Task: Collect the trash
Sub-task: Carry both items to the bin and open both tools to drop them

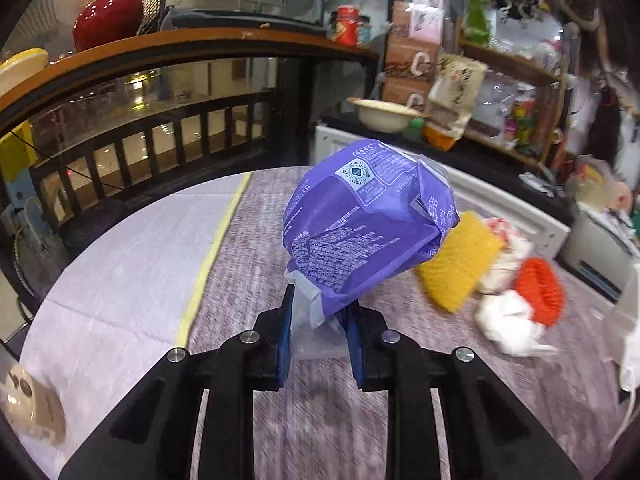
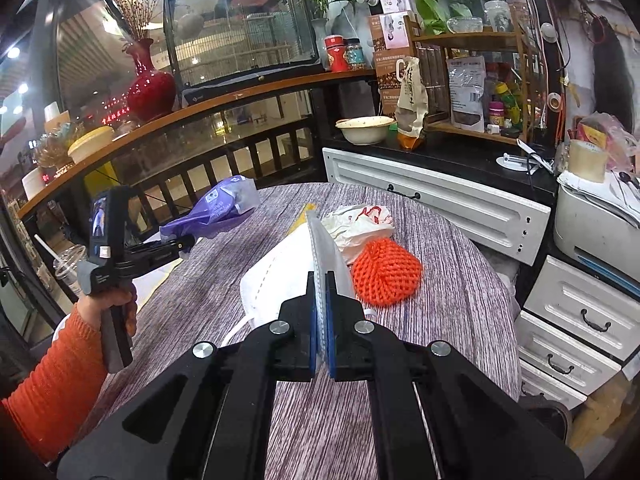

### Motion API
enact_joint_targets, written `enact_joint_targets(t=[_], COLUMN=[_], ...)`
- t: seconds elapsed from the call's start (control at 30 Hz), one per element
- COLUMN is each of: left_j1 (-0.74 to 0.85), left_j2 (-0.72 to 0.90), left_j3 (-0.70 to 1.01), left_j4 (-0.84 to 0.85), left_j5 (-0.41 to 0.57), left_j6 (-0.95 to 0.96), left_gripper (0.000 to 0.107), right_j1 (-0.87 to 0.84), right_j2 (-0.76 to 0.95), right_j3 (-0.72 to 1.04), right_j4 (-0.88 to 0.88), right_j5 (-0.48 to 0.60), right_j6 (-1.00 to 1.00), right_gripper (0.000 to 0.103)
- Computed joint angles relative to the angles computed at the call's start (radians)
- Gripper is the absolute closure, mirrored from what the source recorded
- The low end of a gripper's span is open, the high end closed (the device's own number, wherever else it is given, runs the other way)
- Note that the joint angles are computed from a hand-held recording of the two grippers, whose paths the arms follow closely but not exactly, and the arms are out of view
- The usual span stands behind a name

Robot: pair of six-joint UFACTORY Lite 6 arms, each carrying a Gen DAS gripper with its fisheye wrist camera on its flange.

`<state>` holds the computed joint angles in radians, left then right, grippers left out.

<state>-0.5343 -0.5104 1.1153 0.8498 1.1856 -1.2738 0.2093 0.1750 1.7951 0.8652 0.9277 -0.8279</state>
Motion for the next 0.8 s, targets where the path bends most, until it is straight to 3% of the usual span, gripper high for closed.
enact_joint_targets(t=[0.13,0.3,0.4,0.6,0.8], left_j1=[-0.327,-0.591,-0.679,-0.717,-0.721], left_j2=[0.017,0.105,0.194,0.393,0.635], left_j3=[0.043,0.108,0.167,0.314,0.531], left_j4=[0.110,0.166,0.172,0.143,0.111], left_j5=[0.204,0.312,0.295,0.135,-0.013], left_j6=[-0.164,-0.300,-0.340,-0.339,-0.275], left_gripper=[0.084,0.084,0.084,0.084,0.084], right_j1=[-0.085,-0.251,-0.371,-0.613,-0.747], right_j2=[-0.114,-0.224,-0.266,-0.267,-0.166], right_j3=[-0.127,-0.251,-0.310,-0.405,-0.441], right_j4=[0.066,0.126,0.145,0.136,0.050], right_j5=[0.040,0.123,0.172,0.204,0.134], right_j6=[-0.084,-0.175,-0.229,-0.303,-0.312], right_gripper=[0.099,0.099,0.099,0.099,0.098])
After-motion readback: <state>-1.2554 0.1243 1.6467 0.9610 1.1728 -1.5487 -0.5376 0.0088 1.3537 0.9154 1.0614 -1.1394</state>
